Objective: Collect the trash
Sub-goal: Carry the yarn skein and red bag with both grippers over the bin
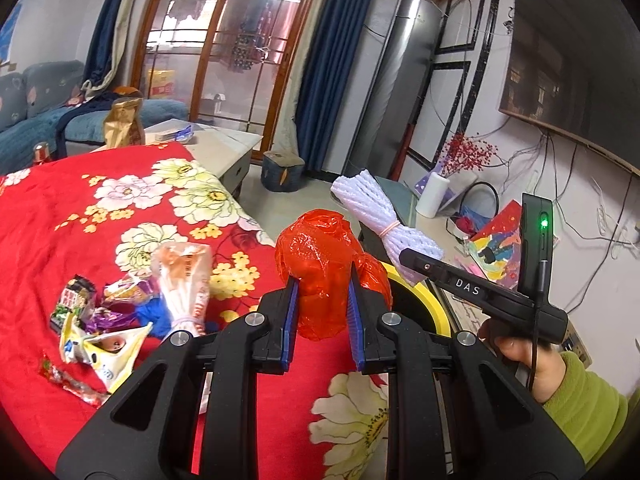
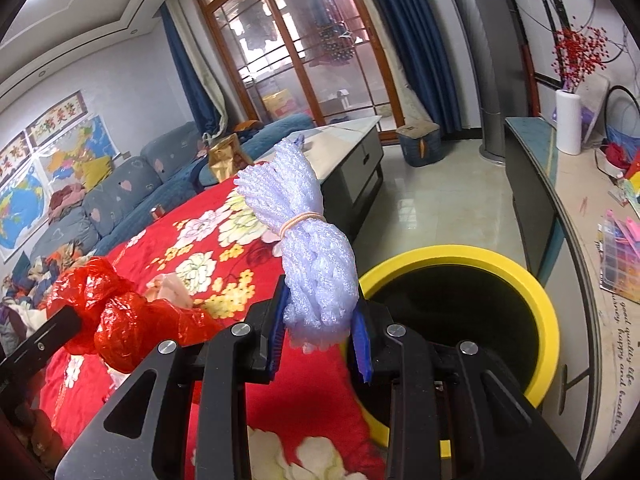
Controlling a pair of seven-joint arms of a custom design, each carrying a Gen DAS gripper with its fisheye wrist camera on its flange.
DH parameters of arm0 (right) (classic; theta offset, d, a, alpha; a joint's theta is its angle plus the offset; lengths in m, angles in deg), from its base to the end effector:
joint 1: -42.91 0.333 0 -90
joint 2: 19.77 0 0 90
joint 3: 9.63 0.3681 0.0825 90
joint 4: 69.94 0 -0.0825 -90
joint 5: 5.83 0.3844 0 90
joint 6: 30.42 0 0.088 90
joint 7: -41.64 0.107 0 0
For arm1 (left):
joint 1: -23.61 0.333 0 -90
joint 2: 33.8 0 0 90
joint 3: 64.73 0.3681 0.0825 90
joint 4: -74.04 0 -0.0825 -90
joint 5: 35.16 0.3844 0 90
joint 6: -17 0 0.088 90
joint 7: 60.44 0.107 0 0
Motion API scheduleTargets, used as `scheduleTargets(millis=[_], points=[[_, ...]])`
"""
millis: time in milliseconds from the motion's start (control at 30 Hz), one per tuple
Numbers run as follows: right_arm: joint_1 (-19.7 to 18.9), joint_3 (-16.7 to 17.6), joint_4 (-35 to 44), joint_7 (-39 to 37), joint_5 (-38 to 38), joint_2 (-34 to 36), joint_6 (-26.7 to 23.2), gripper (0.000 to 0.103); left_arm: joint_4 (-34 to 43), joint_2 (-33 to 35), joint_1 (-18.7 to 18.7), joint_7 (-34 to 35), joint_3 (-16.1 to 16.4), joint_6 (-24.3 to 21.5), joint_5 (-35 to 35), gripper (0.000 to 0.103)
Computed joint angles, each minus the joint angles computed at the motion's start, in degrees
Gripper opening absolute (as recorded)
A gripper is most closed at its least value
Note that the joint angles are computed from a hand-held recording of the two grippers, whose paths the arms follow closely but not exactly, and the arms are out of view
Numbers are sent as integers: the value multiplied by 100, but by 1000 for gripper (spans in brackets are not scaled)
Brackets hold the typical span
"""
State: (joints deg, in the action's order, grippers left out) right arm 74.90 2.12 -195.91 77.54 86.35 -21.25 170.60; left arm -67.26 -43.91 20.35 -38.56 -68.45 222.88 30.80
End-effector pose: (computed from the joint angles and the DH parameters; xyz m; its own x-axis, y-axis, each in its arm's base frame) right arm 0.4369 0.2526 0.5113 0.0835 -0.9375 -0.3379 -0.5943 0.2254 -0.7720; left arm 0.4203 -0.1690 0.5178 -0.4132 -0.8738 0.2563 -0.5296 0.0017 -0.8482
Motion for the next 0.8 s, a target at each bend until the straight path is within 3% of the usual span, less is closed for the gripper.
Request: scheduleTargets(millis=[200, 800], points=[[-61, -37, -397, 430, -231, -176, 42, 27, 34, 52, -86, 141, -113, -104, -116, 15], [-183, -156, -956, 481, 57, -444, 175, 27, 493, 505, -398, 189, -329, -472, 5, 15]])
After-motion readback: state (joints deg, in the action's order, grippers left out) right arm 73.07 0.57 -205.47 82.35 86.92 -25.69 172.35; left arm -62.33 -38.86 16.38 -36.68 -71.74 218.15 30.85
